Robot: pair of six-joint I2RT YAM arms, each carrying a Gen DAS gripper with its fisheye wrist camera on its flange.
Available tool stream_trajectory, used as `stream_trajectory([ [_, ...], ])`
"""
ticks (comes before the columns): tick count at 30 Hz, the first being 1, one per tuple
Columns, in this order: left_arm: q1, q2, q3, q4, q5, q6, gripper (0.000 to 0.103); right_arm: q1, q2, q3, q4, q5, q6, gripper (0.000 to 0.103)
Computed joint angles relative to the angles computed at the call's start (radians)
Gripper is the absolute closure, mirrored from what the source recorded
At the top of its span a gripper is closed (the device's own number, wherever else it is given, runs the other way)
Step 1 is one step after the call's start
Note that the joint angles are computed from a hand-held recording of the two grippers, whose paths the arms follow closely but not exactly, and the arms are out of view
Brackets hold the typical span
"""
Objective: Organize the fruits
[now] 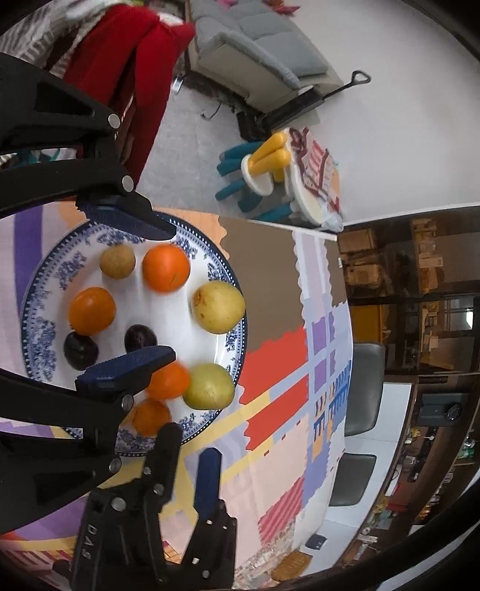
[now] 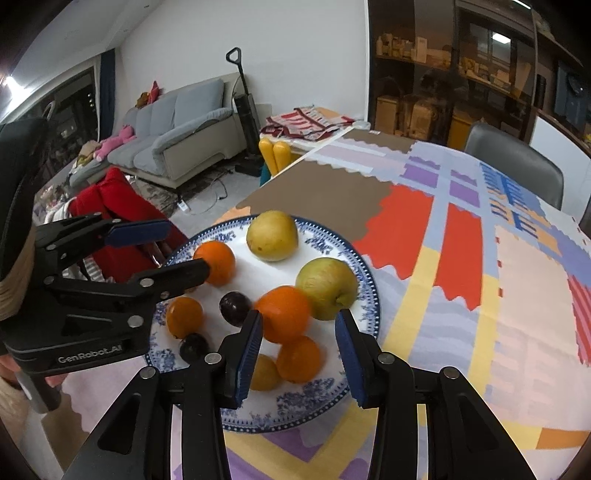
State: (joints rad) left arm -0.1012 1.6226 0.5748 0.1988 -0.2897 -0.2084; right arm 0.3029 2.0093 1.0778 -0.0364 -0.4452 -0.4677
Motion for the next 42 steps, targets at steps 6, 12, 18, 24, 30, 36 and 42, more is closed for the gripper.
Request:
stream_trajectory([
  [6,-0.117,-0.119,-0.018,-0.122,-0.13,-0.114,0.044,-0.054,-0.088,-0.08,0.033,-0.041,0.0,0.054],
  [12,-0.307,-0.207,-0.005,-0.255,-0.291,-0.277,0.034,-0.15,-0.215,-0.189,0.055,-0.098,-0.029,0.042],
  [18,-0.488,-0.187,0.072,-0.372,-0.418,-0.421,0.02,-0.306,-0.354,-0.293,0.068,-0.158,-0.059,0.028],
  [24,-0.667,-0.126,0.166,-0.499,-0.56,-0.613,0.01,-0.479,-0.421,-0.329,0.015,-0.231,-0.103,0.02],
  [30,-0.824,-0.034,0.259,-0.62,-0.646,-0.773,0.007,-0.641,-0.451,-0.348,-0.05,-0.279,-0.199,0.017],
  [36,-0.935,0.025,0.337,-0.736,-0.717,-0.899,0.002,-0.782,-0.481,-0.384,-0.079,-0.323,-0.303,0.017],
  [42,-1.008,0.077,0.395,-0.817,-0.743,-0.97,0.0,-0.904,-0.492,-0.387,-0.172,-0.395,-0.415,0.017],
])
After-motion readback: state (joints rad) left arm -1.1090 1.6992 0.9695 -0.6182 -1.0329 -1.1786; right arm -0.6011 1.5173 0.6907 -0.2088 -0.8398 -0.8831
